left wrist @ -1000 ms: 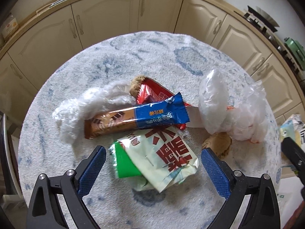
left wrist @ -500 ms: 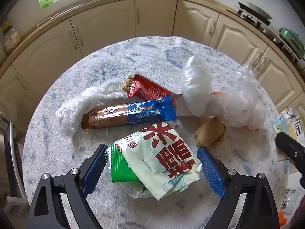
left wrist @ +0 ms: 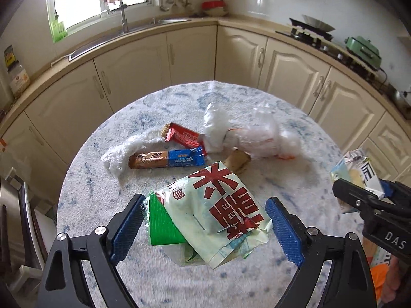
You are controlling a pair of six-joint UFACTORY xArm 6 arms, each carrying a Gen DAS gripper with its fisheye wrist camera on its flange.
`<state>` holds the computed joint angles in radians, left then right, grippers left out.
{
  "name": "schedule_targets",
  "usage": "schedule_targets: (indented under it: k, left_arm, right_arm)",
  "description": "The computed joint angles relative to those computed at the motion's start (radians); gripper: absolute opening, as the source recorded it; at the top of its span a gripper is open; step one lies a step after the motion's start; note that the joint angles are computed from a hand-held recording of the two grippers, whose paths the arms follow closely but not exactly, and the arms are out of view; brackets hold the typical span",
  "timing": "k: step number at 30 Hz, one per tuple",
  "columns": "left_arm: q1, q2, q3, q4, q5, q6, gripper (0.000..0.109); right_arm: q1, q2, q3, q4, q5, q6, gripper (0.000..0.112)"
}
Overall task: Collect trash
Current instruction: 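Carry the snack bag and milk carton to the blue bin with both tools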
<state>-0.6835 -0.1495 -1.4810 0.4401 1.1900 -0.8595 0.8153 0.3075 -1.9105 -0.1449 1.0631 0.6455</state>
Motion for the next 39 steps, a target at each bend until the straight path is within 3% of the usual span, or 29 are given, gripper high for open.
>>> schedule_targets:
  k: [9, 20, 28, 33, 39]
  left_arm:
    - [-0.156, -0.076, -0.016, 0.078, 0.094, -0.059, 0.089]
    - [-0.335, -0.015, -0.144, 0.107, 0.145, -0.064, 0.089]
    - [-0.414, 0.149, -0.322, 0.071, 0.132, 0.009, 0.09]
    - [-0.421, 0.294, -0.479, 0.014, 0.128, 0.087, 0.09]
    - [-0.415, 0.542, -0.783, -0.061, 0.174, 0.2, 0.09]
  right_arm:
    - [0.027, -0.183, 0.197, -0.062, -0.026, 0.095, 0.06]
    - [0.02, -0.442, 0.462, -0.143, -0.026, 0.221, 0.06]
    - [-0.031, -0.64, 0.648, -0.189, 0.019, 0.297, 0.06]
    - [-0.084, -0.743, 0.741, -0.193, 0.068, 0.311, 0.06]
    - [-0.172, -0.854, 0.841, -0.172, 0.102, 0.3, 0.06]
